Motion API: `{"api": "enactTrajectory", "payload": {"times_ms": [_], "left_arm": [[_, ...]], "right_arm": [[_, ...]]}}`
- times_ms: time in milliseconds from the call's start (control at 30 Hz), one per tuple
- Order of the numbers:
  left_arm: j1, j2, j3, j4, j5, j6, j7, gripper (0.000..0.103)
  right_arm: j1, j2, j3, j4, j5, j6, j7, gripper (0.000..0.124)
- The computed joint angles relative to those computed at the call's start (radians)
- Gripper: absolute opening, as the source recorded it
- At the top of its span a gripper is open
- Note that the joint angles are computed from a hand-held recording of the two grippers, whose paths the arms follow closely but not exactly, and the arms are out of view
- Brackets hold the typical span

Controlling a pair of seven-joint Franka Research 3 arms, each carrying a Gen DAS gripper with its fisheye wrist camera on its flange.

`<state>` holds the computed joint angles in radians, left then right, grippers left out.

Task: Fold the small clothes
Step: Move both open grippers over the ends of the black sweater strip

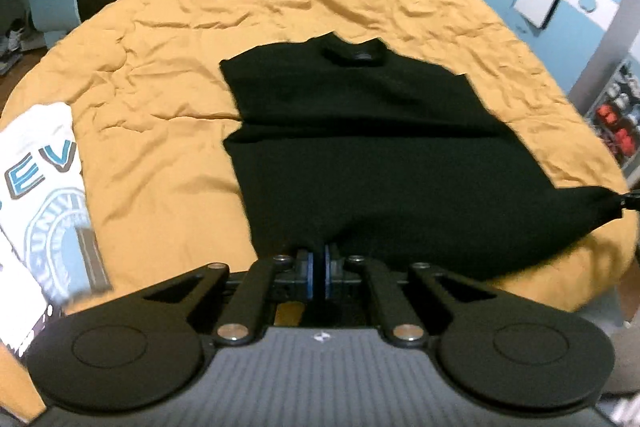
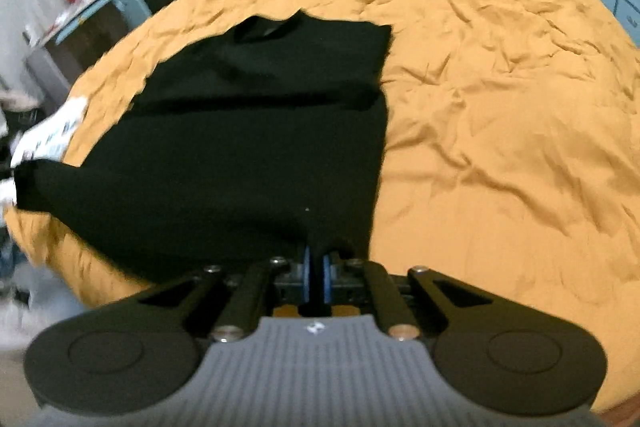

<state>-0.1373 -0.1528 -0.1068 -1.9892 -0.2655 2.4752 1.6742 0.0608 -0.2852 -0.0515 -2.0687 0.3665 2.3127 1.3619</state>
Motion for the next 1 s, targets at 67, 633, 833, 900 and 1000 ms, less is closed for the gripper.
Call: {"api": "enactTrajectory", "payload": {"times_ms": [67, 633, 833, 900, 1000], "left_arm": [[0.007, 0.06, -0.011, 0.047, 0.038, -0.004, -0.042, 0.005], [0.049, 0.171, -0.056, 0.144, 0.282, 0.024, -0.169, 0.022], [0.019, 0.113, -0.064, 0.137, 0.257, -0.004, 0.061, 0.052], [0.003, 0.094, -0.068, 0.123, 0.272, -0.027, 0.139, 0.056], [-0.02, 0.068, -0.071, 0.094, 0.289, -0.066, 0.261, 0.065]], "right_arm": [[0.0, 0.054, -0.012, 0.022, 0.036, 0.011, 0.011, 0.0], [-0.001, 0.146, 0.019, 0.041, -0.136, 0.163, 0.057, 0.027], [0.034, 0.08, 0.033, 0.011, -0.155, 0.143, -0.171, 0.036], [0.036, 0.062, 0.046, -0.012, -0.205, 0.159, -0.22, 0.036], [0.038, 0.054, 0.048, -0.019, -0.23, 0.143, -0.252, 0.036]]}}
